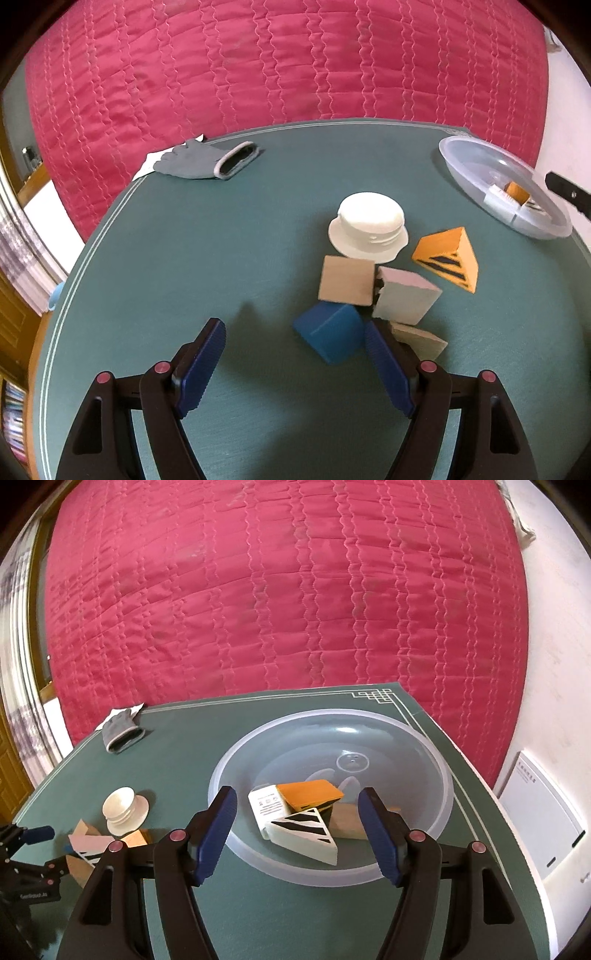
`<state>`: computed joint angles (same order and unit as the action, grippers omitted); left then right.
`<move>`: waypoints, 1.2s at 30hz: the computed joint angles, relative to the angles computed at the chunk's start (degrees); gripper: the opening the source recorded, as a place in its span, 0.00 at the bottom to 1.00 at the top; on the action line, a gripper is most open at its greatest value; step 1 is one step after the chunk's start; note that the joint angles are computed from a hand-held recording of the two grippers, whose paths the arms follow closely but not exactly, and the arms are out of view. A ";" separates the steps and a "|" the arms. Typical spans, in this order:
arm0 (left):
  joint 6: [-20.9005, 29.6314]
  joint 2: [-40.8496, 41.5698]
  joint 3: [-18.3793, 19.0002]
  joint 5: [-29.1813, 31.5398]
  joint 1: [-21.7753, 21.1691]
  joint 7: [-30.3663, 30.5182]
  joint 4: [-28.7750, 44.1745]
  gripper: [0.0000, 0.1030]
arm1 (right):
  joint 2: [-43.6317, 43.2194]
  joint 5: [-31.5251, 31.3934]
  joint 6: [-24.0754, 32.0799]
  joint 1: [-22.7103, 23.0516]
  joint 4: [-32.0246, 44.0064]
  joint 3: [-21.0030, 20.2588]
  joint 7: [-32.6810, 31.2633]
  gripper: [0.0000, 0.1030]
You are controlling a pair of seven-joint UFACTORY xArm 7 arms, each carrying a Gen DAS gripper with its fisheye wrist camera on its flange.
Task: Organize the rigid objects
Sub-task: 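Move both grippers back from the basin to the remaining blocks, then grasp the blue cube with the left gripper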
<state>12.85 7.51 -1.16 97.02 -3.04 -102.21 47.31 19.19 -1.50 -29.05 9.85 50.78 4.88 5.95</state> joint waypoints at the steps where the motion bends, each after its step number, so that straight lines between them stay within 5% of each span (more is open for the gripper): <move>1: -0.57 0.23 0.04 -0.53 0.11 0.13 0.34 0.79 | 0.02 0.00 0.08 0.05 0.06 0.00 -0.02 0.67; 22: -0.18 -0.39 1.96 -7.50 0.45 2.53 -1.47 0.78 | -0.63 -3.51 -0.02 -0.99 -0.94 1.38 0.73 0.67; 27: -0.90 0.29 1.87 -6.52 0.37 2.67 -0.54 0.64 | -0.85 -11.66 1.25 -4.91 -1.09 4.55 5.19 0.67; 36: -5.26 2.09 1.84 -1.57 1.17 -0.32 2.02 0.31 | 0.21 -35.98 4.47 -15.93 0.53 13.73 19.31 0.67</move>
<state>7.59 9.60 0.68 95.45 -1.87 -102.53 49.32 19.40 -37.48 -24.59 -6.08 51.31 18.61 25.27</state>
